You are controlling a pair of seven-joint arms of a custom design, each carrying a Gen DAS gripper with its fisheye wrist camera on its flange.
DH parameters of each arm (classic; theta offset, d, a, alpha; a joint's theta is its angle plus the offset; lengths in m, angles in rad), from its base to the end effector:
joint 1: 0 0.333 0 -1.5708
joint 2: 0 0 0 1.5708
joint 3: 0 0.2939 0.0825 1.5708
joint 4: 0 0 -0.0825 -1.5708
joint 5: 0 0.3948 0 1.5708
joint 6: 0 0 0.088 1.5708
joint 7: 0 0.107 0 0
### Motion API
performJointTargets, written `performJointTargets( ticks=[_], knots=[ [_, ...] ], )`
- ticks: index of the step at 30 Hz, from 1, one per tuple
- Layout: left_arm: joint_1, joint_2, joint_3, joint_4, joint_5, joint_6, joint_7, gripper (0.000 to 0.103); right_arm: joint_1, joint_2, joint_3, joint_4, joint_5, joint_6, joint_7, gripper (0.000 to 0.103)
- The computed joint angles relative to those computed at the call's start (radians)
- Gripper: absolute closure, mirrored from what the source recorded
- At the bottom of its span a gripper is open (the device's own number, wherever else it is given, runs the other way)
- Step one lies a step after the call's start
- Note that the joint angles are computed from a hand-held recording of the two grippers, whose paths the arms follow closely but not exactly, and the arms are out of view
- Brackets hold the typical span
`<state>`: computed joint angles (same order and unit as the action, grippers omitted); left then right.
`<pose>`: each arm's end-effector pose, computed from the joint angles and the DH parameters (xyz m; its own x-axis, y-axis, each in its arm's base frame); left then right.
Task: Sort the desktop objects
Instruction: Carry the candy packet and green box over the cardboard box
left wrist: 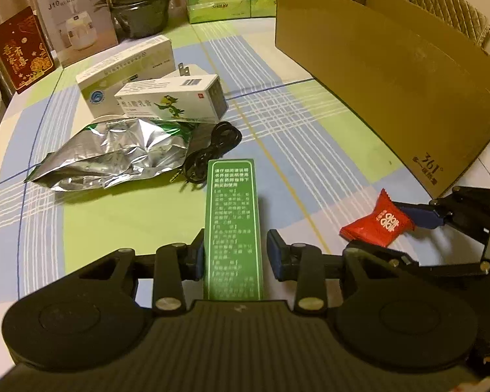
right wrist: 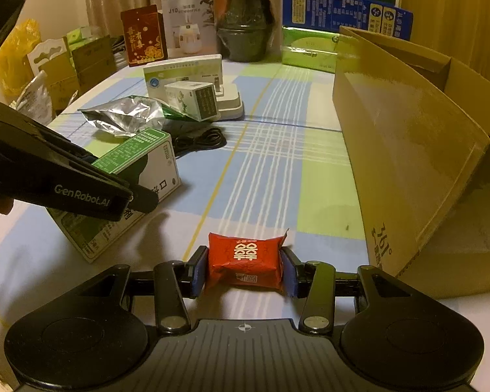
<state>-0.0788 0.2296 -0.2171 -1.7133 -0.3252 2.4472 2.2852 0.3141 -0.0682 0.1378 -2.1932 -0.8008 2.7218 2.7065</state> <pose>0.6469 -0.1857 0.4859 -0.7077 -0.7060 -0.0266 -0.5764 0.5987 -0.5562 0.4996 0.2728 0.4451 -0.0249 -0.9992 -0.0298 -0.7190 0.0386 -0.6939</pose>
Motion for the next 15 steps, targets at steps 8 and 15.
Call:
performJointTargets(
  ticks=[8, 15],
  knots=[
    [0.005, -0.012, 0.004, -0.006, 0.003, -0.022, -0.024, 0.078, -0.006, -0.019, 0.004, -0.001, -0.029, -0.012, 0.043, 0.061],
    [0.001, -0.088, 0.014, -0.078, -0.001, 0.025, -0.047, 0.078, -0.013, -0.107, 0.032, -0.036, -0.043, -0.048, 0.053, 0.061]
  ],
)
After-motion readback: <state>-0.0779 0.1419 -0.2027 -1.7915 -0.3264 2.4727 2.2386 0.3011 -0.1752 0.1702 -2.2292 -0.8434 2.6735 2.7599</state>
